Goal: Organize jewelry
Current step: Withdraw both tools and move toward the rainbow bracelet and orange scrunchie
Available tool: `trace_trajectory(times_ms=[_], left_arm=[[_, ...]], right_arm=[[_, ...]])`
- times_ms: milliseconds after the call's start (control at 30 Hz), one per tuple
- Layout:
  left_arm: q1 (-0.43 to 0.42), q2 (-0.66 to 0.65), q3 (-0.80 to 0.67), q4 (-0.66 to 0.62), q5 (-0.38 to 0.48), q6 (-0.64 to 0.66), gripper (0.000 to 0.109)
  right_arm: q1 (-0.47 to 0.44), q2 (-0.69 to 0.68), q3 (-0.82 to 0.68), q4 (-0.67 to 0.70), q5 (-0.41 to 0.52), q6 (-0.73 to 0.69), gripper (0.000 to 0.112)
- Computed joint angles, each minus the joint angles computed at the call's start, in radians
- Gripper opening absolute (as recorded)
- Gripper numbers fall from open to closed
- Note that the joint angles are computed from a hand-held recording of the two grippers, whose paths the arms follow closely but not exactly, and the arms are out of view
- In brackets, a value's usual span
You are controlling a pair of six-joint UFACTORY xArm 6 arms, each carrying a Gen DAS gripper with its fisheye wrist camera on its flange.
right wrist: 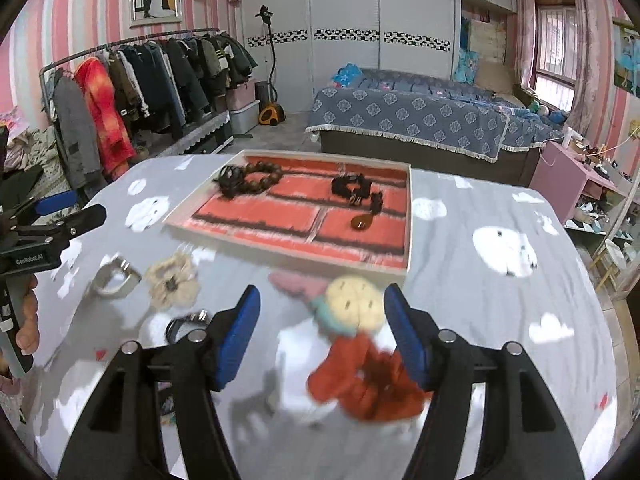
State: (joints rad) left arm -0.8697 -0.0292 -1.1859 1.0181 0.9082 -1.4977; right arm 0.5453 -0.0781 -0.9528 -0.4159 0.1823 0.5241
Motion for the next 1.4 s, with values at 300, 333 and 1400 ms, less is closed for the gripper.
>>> trace_trajectory(times_ms=[300, 333, 1400], left_arm=[[-0.089, -0.025, 0.09, 0.007, 0.013, -0.124, 0.098], [-0.096, -0.023, 0.095, 0.011, 0.011, -0.139, 0.098], [-0.174, 0.249, -0.081, -0.159, -0.092, -0.092, 0.082]], right_arm=[[0.01, -0.096, 0.128, -0.319, 0.005, 0.311, 0.064], [0.009, -0.102, 0.139, -0.347, 0.004, 0.34, 0.064], [-0.143, 0.071, 0.051, -0.408, 0.066, 0.449, 0.063]])
